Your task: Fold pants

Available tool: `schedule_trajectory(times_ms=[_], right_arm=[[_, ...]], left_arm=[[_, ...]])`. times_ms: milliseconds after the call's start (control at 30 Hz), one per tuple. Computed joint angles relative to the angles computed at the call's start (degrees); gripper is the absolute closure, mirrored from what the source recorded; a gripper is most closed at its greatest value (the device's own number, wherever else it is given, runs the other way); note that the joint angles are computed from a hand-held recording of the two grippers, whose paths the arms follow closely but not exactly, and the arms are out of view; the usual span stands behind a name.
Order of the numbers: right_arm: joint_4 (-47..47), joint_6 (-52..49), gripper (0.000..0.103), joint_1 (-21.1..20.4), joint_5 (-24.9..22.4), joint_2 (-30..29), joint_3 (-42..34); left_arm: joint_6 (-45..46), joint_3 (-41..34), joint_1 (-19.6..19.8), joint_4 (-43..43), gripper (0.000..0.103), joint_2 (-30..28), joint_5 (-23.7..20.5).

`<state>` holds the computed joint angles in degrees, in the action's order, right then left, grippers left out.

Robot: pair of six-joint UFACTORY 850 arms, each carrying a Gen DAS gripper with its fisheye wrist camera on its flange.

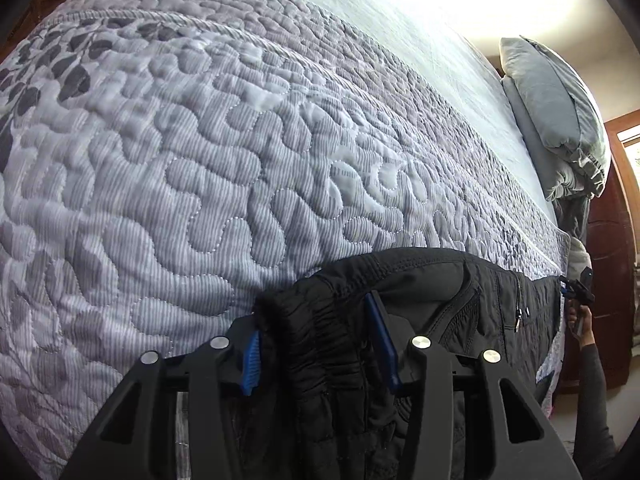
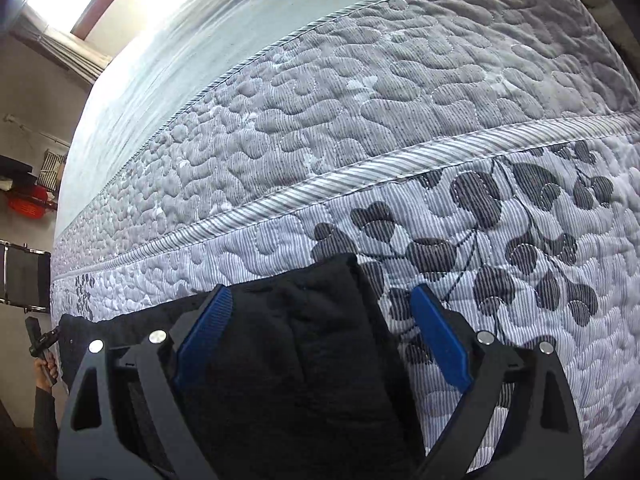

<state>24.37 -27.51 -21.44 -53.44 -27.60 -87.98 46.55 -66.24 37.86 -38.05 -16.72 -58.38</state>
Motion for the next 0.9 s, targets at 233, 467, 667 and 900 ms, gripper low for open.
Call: schedule_trajectory(times_ms=[233, 467, 667, 900], right_arm=[[4.15, -4.87, 0.094, -1.45, 0.39, 2.95, 2.92], [8.48, -7.85, 0.097, -3.14, 2.44, 11.32, 6.99], [12.85, -11.86, 0.098, -7.17, 1.65, 22.48, 12.63], [17.80, -21.20, 0.099, -16.35, -2.31, 37.67, 23.36]], left_arm=[[-3.85, 1.62, -1.35, 2.94, 0.087, 2.89, 5.38], [-4.13, 2.30, -1.17, 1.42, 0.088, 8.25, 6.79], [0.54, 3.09, 1.27, -3.88, 0.089, 15.57, 2.65], [8.79, 6.65, 8.32, -10.72, 0.088, 25.89, -5.26]])
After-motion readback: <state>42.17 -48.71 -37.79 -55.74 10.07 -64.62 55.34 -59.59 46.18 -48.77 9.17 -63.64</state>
